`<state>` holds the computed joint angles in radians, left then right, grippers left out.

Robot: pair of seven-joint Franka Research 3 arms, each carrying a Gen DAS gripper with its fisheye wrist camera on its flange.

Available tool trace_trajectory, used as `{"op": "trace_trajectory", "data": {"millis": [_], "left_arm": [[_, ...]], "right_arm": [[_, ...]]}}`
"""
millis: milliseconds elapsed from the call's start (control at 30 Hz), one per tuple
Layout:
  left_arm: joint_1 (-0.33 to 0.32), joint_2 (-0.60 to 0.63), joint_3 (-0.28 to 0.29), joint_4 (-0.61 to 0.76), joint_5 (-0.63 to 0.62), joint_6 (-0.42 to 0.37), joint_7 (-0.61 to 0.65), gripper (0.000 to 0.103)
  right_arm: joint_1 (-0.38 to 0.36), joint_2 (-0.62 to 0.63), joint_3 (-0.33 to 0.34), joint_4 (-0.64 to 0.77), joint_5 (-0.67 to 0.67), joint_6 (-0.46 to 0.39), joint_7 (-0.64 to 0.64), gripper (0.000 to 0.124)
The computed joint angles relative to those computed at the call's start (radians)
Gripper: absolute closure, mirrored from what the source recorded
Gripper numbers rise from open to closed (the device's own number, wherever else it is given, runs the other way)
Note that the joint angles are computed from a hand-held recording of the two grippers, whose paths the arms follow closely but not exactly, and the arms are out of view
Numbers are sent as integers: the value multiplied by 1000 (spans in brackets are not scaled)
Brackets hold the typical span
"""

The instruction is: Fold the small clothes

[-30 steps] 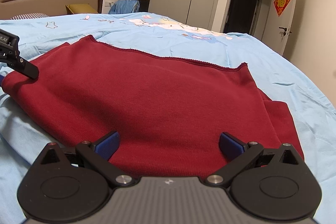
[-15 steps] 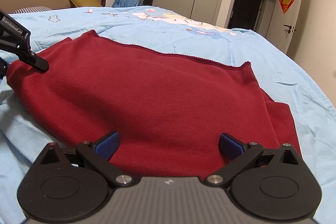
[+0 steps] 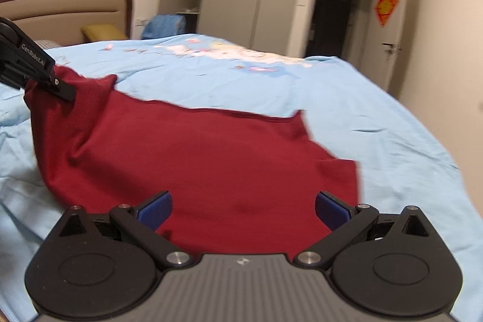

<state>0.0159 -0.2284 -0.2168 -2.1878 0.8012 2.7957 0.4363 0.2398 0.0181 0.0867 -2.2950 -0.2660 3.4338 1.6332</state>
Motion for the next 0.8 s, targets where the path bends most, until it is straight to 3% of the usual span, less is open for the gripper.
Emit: {"op": "trace_trajectory", "data": {"millis": [133, 367, 433, 500, 700, 800], "left_arm": [[-47, 71, -9, 79, -11, 14, 120, 90], [-145, 176, -3, 148, -144, 39, 329, 91], [-164, 190, 3, 140, -206, 67, 384, 102], [-178, 200, 4, 134, -238, 83, 411, 101], [-190, 173, 2, 86, -130, 99, 337, 83], [-171, 134, -12, 50, -27, 116, 247, 63]], "right_arm": [[5, -44, 3, -51, 280, 0, -215, 21], [-49, -66, 89, -50, 875, -8, -663, 21], [-54, -69, 95, -45, 981, -11, -736, 21], [-39, -80, 69, -59, 989, -15, -724, 21], [-3, -99, -2, -94, 862, -29, -589, 21], [5, -102, -17, -101, 792, -36, -525, 21]]}}
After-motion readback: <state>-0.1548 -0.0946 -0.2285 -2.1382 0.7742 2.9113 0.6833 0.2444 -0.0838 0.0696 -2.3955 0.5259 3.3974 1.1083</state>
